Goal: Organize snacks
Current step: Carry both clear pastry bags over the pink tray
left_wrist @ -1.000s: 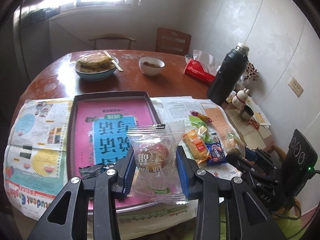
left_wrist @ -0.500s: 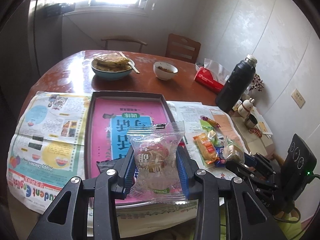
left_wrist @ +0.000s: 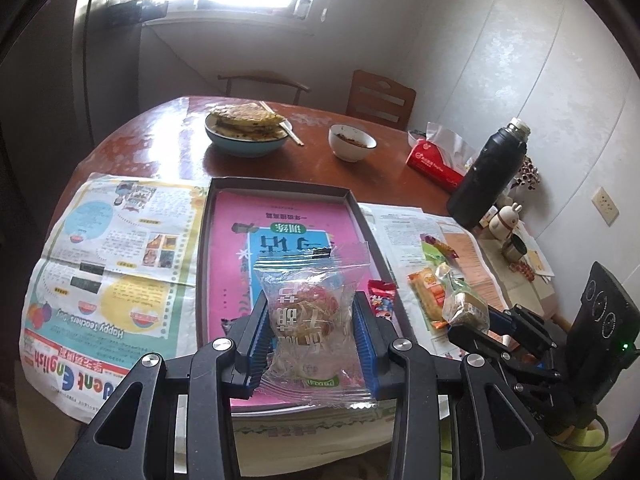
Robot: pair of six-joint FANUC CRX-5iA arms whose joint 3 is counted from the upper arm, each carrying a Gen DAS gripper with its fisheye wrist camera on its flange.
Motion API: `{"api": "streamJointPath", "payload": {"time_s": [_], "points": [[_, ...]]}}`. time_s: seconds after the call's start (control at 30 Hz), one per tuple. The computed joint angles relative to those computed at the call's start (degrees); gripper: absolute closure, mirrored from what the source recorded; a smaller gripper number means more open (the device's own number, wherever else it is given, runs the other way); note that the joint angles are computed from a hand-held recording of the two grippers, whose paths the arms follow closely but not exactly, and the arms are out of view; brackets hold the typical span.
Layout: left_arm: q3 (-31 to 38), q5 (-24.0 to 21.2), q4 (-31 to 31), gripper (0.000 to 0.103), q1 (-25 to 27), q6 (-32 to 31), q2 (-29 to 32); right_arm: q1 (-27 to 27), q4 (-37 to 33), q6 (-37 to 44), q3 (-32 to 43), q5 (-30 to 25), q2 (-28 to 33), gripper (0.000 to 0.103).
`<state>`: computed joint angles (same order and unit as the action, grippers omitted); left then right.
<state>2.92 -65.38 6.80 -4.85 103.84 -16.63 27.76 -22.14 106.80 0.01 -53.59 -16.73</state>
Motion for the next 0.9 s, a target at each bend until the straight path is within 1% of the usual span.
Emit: {"api": "streamJointPath", "payload": {"time_s": [0.33,0.5,0.7,0.9], "points": [[-2.19,-0.79,1.33,0.063,2.38,-1.37,-0.42,3.10,1.83,0.11,1.68,-1.05,2.41,0.069],[-3.53,-1.15,1.93,0.063,3.32,-1.98,-0.61,4.65,3.09,0.59,2.45,-0.70,3.39,0.069],[-4.14,-1.60,1.69,0.063,3.23,-2.95,-0.17,5.60,2.50,0.38,2.08,-0.84,4.21,0.069],[-5.23,-2.07,1.86,0.063,3.01,-3.66,0.49,7.13,3.84,0.58,0.98,-1.96,4.98,0.069]]}}
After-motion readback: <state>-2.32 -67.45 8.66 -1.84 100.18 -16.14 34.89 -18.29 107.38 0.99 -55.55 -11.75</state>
